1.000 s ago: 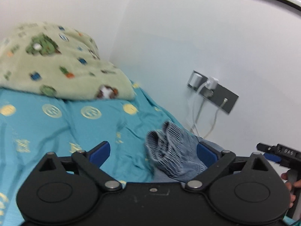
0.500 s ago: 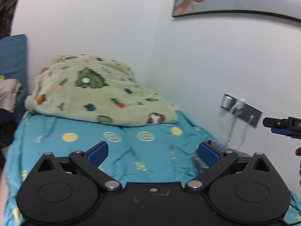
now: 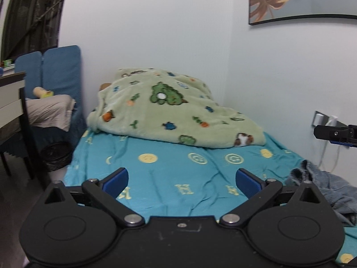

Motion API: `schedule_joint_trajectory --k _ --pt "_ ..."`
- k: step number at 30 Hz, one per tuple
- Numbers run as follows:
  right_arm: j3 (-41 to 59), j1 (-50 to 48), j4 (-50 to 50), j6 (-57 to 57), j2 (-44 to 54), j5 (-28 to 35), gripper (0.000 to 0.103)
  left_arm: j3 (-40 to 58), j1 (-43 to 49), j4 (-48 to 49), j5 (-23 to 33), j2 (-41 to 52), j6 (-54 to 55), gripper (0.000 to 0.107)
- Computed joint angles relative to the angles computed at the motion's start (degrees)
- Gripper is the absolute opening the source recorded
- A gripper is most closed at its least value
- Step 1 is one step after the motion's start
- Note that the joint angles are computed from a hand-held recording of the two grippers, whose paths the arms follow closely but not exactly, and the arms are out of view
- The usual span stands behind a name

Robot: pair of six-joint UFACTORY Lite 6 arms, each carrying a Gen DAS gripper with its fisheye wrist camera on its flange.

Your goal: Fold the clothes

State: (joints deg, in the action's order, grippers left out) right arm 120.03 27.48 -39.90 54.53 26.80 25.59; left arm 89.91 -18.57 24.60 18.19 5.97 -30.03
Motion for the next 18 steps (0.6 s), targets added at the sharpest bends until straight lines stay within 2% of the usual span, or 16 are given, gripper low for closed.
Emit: schedule_joint_trajectory --k 2,8,15,18 --pt "1.2 1.6 -3.8 2.9 1.8 0.1 0.084 -2.2 0.1 4.0 -1.1 -0.8 -3.5 0.102" --pt "-0.6 3.3 -16.5 15.1 3.7 -1.7 0.087 -6.2 -0.7 24.8 -2.2 -1.7 -22.9 0.102" --pt "-10.6 3.9 -30.3 31.6 0.7 -6.3 0.091 -8.7 -0.5 35.8 -2.4 -2.2 -37.3 0.102" --pt "-10.4 4.5 -29.1 29.0 2.0 -4.2 0.092 -10.0 -1.4 40.7 -2.3 -2.5 -42.2 0.102"
